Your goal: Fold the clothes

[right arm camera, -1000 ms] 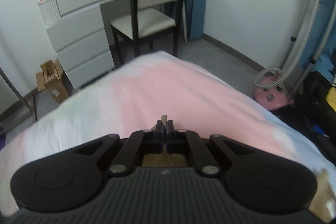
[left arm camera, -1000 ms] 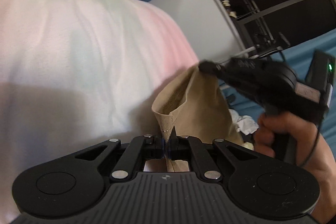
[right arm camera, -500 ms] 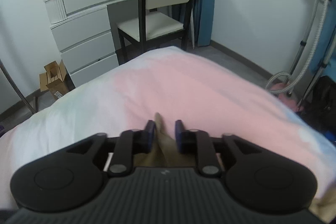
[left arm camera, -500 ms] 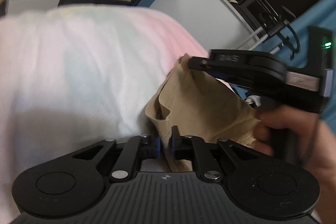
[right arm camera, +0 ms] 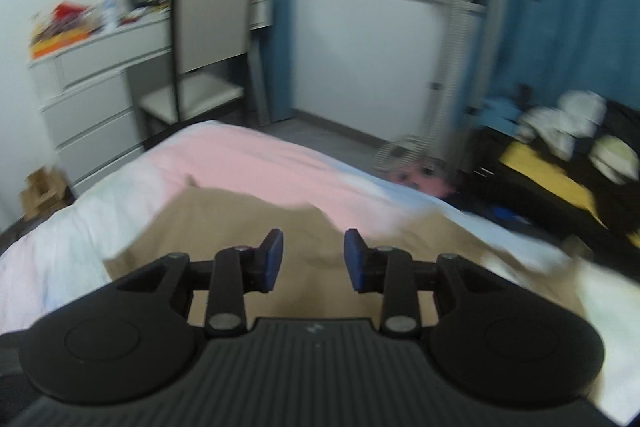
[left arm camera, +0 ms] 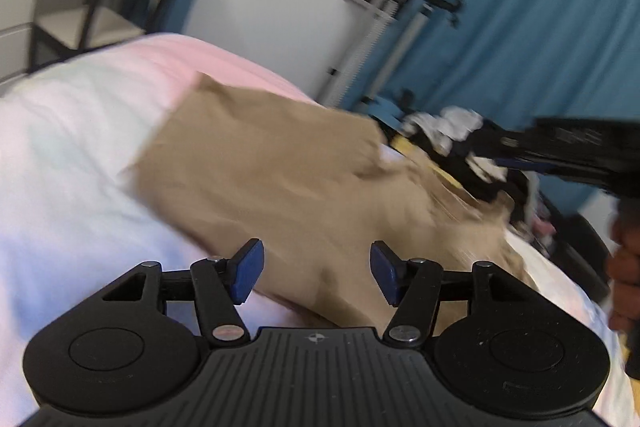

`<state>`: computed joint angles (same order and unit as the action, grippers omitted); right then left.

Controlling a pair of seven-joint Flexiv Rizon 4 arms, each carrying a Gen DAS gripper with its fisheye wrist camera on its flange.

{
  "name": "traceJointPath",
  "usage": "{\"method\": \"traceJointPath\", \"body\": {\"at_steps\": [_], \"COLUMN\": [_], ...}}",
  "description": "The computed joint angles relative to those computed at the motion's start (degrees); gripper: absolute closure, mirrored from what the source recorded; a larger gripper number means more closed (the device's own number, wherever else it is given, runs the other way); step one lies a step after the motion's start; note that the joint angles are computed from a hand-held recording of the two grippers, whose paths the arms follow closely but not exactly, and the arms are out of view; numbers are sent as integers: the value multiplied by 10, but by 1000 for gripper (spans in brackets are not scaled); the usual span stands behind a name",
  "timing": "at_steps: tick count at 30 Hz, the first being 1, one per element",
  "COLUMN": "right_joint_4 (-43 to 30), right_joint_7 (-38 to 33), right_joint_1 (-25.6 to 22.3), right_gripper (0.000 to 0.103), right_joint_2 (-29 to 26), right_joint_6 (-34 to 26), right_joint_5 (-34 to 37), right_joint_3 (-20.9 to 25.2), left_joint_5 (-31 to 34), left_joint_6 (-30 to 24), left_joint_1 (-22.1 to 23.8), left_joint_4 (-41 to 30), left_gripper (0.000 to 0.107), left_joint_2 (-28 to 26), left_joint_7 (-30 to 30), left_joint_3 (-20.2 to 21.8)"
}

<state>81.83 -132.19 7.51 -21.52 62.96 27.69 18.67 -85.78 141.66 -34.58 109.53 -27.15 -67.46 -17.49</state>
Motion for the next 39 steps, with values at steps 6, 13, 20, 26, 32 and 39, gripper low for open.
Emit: {"method": "traceJointPath", "body": {"at_steps": [6,13,20,26,32,39], "right_joint_4": [142,243,227,146,63,12], "right_joint_7": [-131,-251,-26,102,169,141], "right_joint_1": [-101,-141,-115,-144,-182,-243], "right_gripper": [67,60,47,35,36,52], "right_joint_2": [122,196,153,68,-22,-62], "right_joint_6": [36,-3,-24,-40,-41,-63], "right_joint_5": [150,324,294,293,280,290], "right_joint_3": [6,-57,-134,-152,-134,-72], "left_joint_5": [57,74,31,3,13,5], "left_joint_6": [-29,-10,32,36,20,-6], "left_joint_1": [-14,-47,-58,-56,-48,-39], "left_joint_4": [-4,-22,-47,-62,-86,-97], "left_gripper": [43,37,33,27,20,20], "left_joint_2": [-17,-41,-43,-43,-64,-75], "left_joint_7": [15,55,78,90,115,123], "left_joint_3": [0,7,-15,-34,-39,-42]}}
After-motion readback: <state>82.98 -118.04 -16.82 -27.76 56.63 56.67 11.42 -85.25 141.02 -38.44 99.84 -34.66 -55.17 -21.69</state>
